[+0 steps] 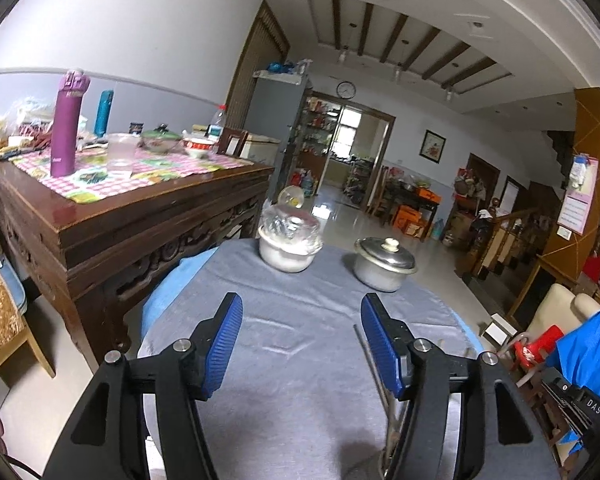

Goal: Organize utensils
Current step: 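Move both grippers back toward the remaining chopsticks on the cloth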

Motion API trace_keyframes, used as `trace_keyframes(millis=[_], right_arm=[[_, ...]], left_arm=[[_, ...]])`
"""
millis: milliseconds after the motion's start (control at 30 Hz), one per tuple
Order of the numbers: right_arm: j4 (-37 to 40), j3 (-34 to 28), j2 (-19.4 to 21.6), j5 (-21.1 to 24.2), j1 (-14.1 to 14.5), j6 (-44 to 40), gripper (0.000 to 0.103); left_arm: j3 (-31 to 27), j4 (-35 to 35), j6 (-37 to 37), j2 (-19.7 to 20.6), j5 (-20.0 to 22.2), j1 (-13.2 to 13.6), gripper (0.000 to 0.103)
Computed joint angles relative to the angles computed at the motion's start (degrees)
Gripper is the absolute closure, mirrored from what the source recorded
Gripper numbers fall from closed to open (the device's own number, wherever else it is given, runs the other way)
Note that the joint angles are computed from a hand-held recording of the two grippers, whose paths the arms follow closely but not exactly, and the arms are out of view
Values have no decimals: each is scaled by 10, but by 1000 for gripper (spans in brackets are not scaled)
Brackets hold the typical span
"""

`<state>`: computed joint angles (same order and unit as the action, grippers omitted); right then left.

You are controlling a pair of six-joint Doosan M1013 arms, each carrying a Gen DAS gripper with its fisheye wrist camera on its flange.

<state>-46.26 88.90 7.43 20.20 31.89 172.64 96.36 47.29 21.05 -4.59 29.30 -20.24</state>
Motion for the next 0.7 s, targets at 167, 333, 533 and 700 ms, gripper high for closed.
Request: trace_keyframes(millis=[167,333,533,700], right_arm=[[107,-8,14,11,-17,-81,94],[202,-15,29,26,-31,-154,94],[300,-24,51,52,-46,-228,94],[339,-37,67,75,-49,-268,94]], left_arm=[[-3,-39,20,16,12,15,40],[-10,-93,55,34,26,30,40],[-21,-154,98,63,47,44,40],[-23,-184,118,79,56,52,40]])
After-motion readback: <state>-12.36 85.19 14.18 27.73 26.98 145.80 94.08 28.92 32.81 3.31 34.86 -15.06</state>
